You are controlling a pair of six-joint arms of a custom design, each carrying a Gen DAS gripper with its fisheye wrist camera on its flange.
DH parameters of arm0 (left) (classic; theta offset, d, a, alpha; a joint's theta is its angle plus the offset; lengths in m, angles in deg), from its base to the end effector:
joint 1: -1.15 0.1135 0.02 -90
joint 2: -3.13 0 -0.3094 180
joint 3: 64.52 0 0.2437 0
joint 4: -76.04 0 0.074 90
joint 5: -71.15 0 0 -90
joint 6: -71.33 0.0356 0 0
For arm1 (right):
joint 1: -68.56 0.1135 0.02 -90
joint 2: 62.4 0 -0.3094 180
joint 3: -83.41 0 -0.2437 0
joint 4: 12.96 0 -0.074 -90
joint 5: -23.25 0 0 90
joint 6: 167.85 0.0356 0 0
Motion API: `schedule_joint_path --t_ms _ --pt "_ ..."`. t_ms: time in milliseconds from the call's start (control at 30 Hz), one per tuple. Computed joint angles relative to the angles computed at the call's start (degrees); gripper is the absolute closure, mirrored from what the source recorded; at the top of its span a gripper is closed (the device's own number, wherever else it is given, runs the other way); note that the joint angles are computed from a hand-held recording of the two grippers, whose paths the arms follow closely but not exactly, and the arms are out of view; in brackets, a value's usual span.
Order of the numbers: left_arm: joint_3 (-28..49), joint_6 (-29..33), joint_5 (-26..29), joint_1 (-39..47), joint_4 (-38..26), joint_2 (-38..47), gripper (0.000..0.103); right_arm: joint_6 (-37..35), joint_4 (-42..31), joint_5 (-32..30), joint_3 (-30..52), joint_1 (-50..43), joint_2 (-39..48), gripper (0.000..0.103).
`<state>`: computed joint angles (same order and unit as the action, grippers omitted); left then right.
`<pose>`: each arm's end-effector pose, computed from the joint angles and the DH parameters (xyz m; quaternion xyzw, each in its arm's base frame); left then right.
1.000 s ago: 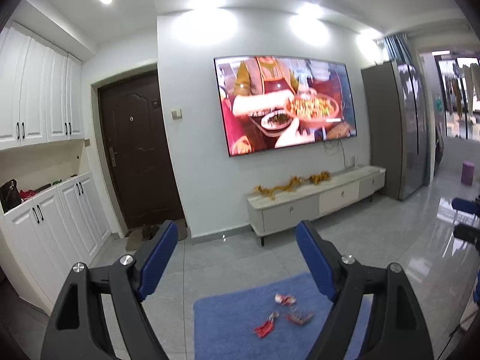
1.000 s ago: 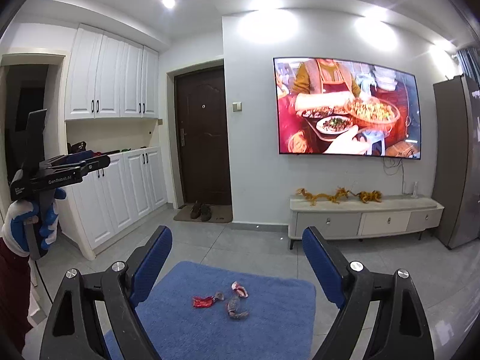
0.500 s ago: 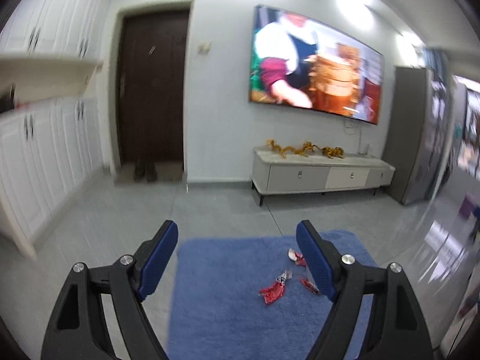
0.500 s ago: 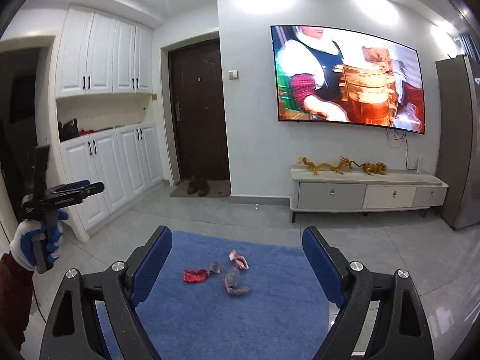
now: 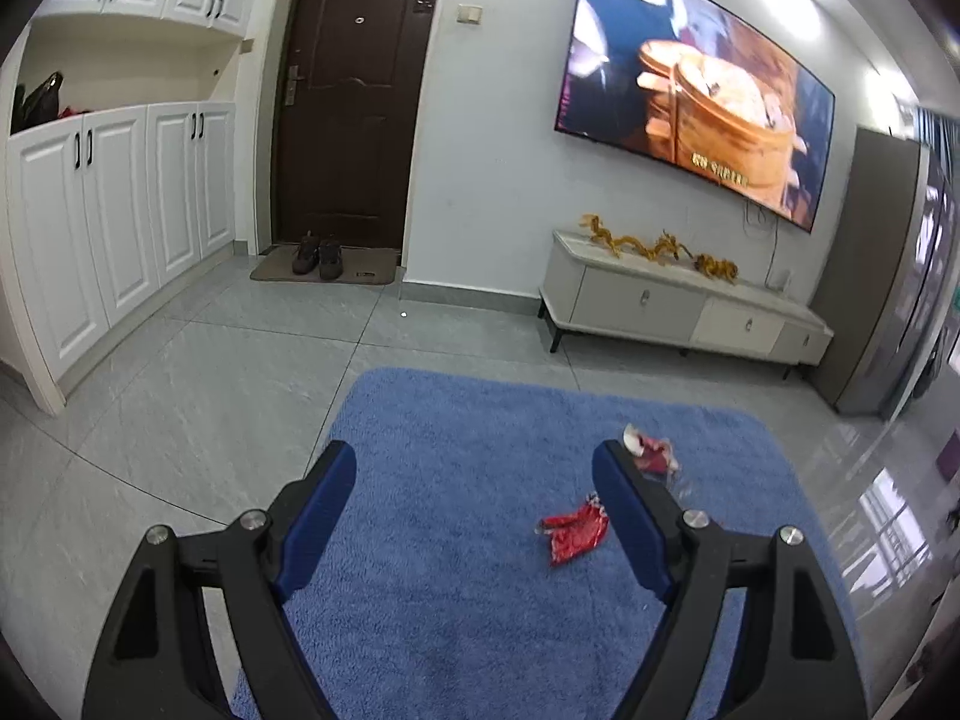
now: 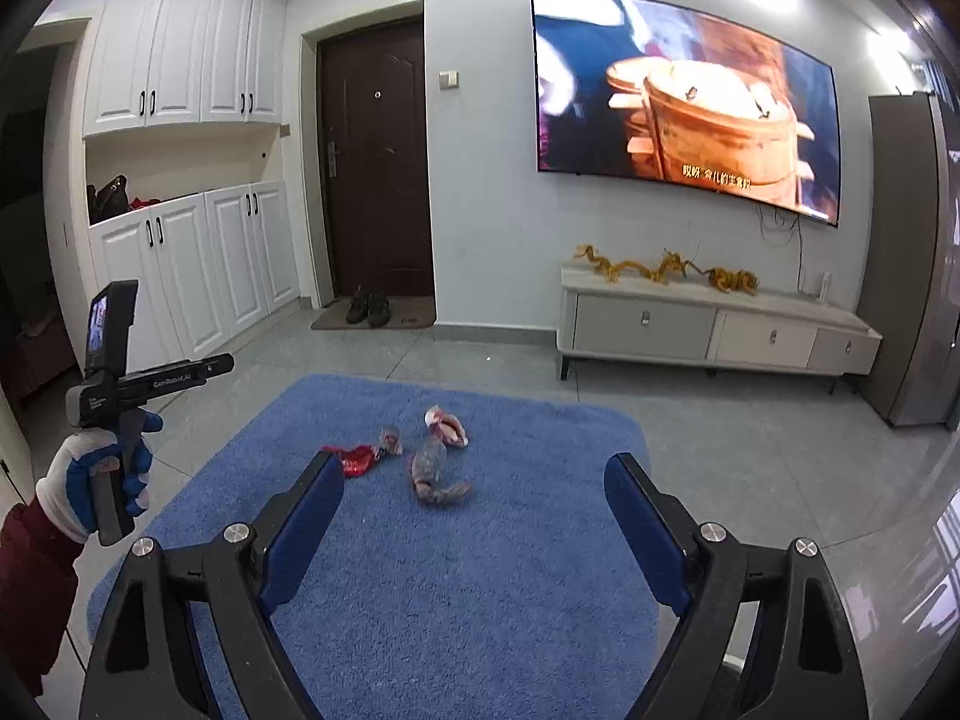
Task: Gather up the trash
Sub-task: 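Grasp the red wrapper with the left tool while the right tool grasps the clear plastic wrapper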
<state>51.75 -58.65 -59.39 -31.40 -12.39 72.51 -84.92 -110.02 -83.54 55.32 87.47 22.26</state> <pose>0.1416 -0.0629 0.5140 -0.1973 0.8444 0.0270 0.4973 0.1662 0.0678 0.5926 -0.2637 0.8176 0.1768 0.4804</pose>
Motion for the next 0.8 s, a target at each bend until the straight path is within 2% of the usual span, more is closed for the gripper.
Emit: schedule_joint_path --t_ms 100,167,233,367,433,500,600,667,733,800 --pt "-1.4 3.0 3.9 2.4 1.2 0.8 0.023 -0.7 2.1 0.1 -3.9 1.2 0.9 0.015" --pt "-2.4 6.2 7.3 4.2 2.5 1.7 0.023 -0.7 2.3 -0.8 -3.3 1.8 3.0 0.015" --pt "-3.0 9.1 10.3 5.2 4.0 2.7 0.023 -0.3 1.5 -2.0 -0.6 2.5 6.6 0.017" --pt "-6.7 15.0 18.0 8.5 9.1 4.2 0.025 -0.5 0.3 -0.4 3.9 5.4 12.9 0.020" --pt "-8.6 17.0 21.2 10.4 11.5 4.9 0.029 -0.9 0.7 0.1 3.7 7.1 15.3 0.020" --pt "-11.6 19.0 24.1 12.4 14.9 5.5 0.031 -1.3 3.5 1.0 -0.4 9.0 16.0 0.023" --pt "-16.3 21.9 31.4 16.6 19.9 7.1 0.039 -1.9 6.5 1.3 -5.1 10.9 18.1 0.028" --pt "-17.8 23.5 34.5 18.5 21.7 8.8 0.042 -2.3 7.1 1.8 -6.2 12.1 20.4 0.035" --pt "-17.8 25.1 37.4 19.7 22.6 10.6 0.053 -2.4 8.0 2.3 -7.0 12.9 22.0 0.037" --pt "-16.3 27.0 39.5 20.2 22.7 12.5 0.056 -2.3 8.4 2.3 -7.5 13.1 23.2 0.040"
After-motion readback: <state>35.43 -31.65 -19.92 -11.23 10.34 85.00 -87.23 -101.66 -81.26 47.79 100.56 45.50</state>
